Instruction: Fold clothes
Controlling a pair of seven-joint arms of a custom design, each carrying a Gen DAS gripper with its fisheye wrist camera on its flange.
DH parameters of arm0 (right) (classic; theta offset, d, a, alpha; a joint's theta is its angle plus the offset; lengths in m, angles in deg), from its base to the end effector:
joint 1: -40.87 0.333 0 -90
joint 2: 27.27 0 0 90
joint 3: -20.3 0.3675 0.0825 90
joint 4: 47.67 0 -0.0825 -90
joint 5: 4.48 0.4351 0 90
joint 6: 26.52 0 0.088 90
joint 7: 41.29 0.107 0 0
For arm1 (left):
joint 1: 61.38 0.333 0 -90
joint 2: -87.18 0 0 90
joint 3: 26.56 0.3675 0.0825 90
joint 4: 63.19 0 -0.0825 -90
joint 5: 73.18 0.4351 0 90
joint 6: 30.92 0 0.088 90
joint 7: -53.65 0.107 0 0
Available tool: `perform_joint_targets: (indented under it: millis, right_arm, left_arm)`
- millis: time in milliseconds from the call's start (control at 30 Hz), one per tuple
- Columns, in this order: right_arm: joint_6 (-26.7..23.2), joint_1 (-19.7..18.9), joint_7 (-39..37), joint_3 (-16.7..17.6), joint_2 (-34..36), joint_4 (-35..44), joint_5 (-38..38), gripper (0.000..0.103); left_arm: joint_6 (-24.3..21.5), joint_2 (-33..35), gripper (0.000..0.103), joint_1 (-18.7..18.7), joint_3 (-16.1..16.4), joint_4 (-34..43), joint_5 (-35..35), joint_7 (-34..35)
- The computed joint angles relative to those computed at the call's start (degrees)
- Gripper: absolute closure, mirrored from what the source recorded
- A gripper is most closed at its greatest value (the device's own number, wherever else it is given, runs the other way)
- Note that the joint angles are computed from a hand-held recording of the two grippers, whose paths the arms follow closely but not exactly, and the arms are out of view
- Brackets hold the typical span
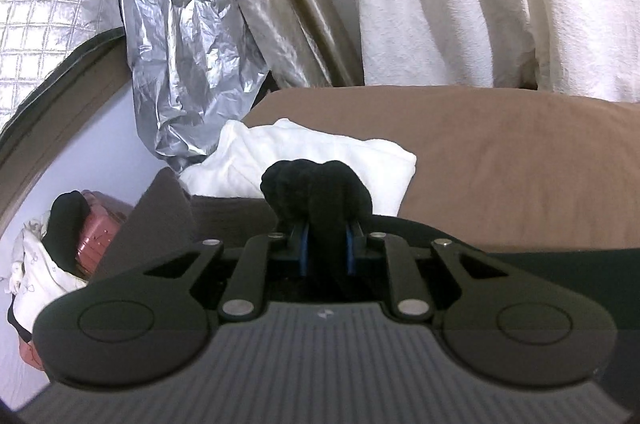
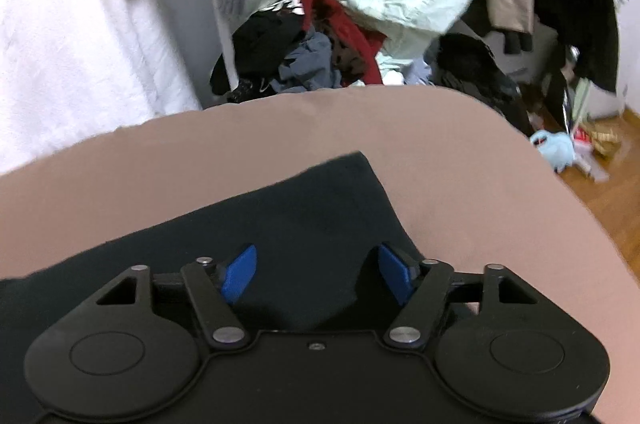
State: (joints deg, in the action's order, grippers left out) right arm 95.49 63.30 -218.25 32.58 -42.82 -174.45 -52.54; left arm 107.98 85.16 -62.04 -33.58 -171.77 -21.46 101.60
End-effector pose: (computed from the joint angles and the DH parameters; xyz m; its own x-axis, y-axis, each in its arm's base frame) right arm 0.4490 0.2813 0.5519 -0.5670 -0.8230 -0.0339 -0.5502 0.4090 -0.7280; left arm 0.6367 -0.0838 0.6162 0.2277 -0.8930 -0.3883 -0.7067 0.1228 -0.6968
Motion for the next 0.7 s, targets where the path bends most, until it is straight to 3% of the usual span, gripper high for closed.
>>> perform_joint_targets:
  millis: [33,67,133,167,200,233,267,300,400,500,700]
  right_arm:
    - [-0.01,-0.05,-2.69,-0.46,0.4,0.3,-0.19,0.007]
    - [1.68,-0.19,-5.51,-1.43,0.68,-0.04,0.01,0.004]
    - [5.67,-0.79,-10.45,-3.17,1.01,-1.03,0.71,0.001]
    - [10.35,-1.36,-9.45,-4.14,0.02,-3.15,1.29,0.002]
    - [14.5,-2.03,-8.79,-4.75,-0.94,-5.05,1.28,0.011]
    - [16.79,-2.73,-9.0,-4.39,-2.12,-6.36,-0.55,0.046]
    - [18.72,-3.36,-9.17,-4.04,-3.19,-7.36,-1.99,0.072]
    - [19.41,-3.82,-8.76,-3.53,-3.98,-7.47,-2.22,0.091]
    - [17.0,-6.79,-0.94,1.02,-5.06,-5.07,-9.74,0.094]
    - [11.77,-7.63,2.16,4.53,-3.54,-0.51,-19.27,0.094]
    - [2.11,-6.19,11.21,5.2,1.95,5.44,-30.66,0.094]
  left_arm:
    - [0.0,0.15,0.087,0.03,0.03,0.15,-0.03,0.04]
    - [-0.19,-0.3,0.087,-0.04,-0.03,-0.31,-0.42,-0.17]
    - [0.58,-0.72,0.087,0.11,0.25,-0.61,-2.85,0.73]
    - [1.14,-1.19,0.087,0.21,0.39,-0.99,-4.31,1.13]
    - [1.91,-1.43,0.087,0.42,0.63,-1.22,-5.87,1.51]
    - [2.63,-1.58,0.087,0.66,0.8,-1.44,-6.71,1.55]
    - [3.4,-1.79,0.087,0.9,0.93,-1.71,-7.29,1.39]
    - [4.26,-2.17,0.088,1.14,0.88,-2.08,-6.54,0.11]
    - [7.45,-3.32,0.088,1.93,0.82,-2.81,-4.78,-4.84]
    - [11.09,-3.12,0.088,3.09,0.7,-1.4,-1.42,-10.97]
    - [16.43,1.81,0.088,4.22,1.32,3.8,8.7,-23.22]
